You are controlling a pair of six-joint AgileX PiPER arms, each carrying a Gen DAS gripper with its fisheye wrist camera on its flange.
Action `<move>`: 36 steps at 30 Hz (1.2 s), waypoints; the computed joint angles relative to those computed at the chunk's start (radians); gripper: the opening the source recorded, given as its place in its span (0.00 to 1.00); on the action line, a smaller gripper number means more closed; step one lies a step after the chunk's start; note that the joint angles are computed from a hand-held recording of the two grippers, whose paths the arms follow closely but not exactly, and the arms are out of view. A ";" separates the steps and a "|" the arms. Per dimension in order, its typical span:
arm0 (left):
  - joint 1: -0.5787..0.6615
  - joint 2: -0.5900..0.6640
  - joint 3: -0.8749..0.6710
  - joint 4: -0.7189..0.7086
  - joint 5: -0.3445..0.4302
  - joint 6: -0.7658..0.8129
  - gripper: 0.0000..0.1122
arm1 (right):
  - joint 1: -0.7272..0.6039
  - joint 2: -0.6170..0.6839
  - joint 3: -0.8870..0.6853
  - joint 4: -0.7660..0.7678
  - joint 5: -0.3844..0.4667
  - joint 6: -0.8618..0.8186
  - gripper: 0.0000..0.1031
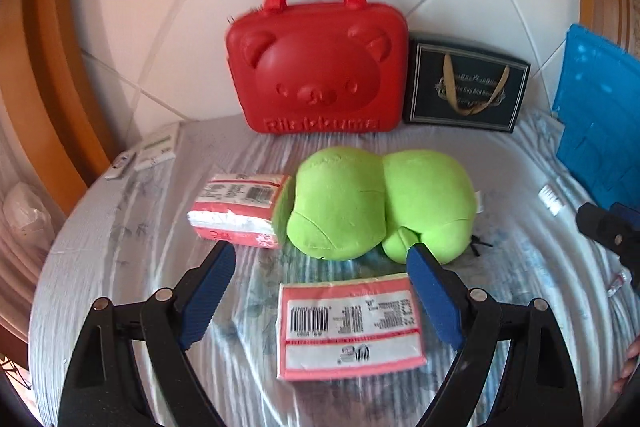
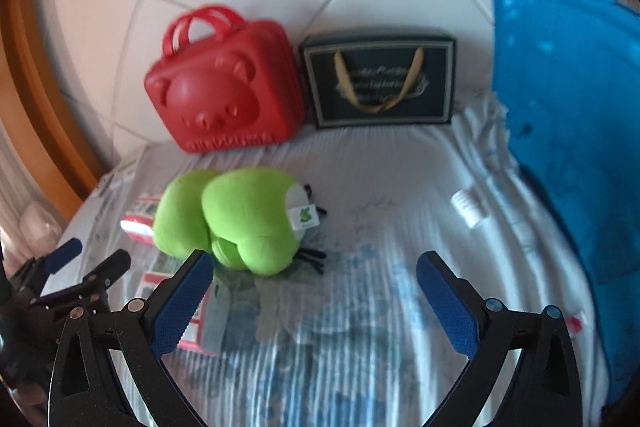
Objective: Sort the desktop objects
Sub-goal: 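Move both tools back over the green frog plush on the bed, then grasp the green frog plush with both tools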
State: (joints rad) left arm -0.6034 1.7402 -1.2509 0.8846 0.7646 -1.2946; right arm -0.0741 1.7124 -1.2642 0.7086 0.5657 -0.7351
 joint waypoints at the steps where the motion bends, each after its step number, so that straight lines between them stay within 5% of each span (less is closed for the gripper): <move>1: 0.029 0.032 -0.024 -0.033 -0.027 0.044 0.79 | 0.021 0.033 -0.025 -0.035 -0.006 0.036 1.00; 7: 0.142 0.253 -0.226 -0.225 -0.076 0.330 0.79 | 0.115 0.274 -0.259 -0.240 0.050 0.270 1.00; 15: 0.227 0.402 -0.420 -0.453 -0.047 0.557 0.79 | 0.135 0.561 -0.622 -0.253 0.286 0.356 0.99; 18: 0.243 0.402 -0.415 -0.541 -0.111 0.650 0.64 | 0.128 0.600 -0.685 -0.211 0.340 0.317 0.54; 24: 0.198 0.342 -0.346 -0.416 -0.149 0.526 0.48 | 0.133 0.484 -0.524 -0.205 0.243 0.237 0.44; 31: 0.114 0.198 -0.232 -0.265 -0.148 0.354 0.48 | 0.072 0.266 -0.277 -0.065 0.147 0.037 0.40; 36: 0.012 0.085 -0.196 -0.095 -0.071 0.210 0.48 | 0.014 0.099 -0.148 0.054 0.138 -0.114 0.37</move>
State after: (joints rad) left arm -0.5911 1.8256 -1.4474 0.7900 0.6932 -1.0844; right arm -0.0599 1.8118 -1.4119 0.7621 0.7042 -0.8491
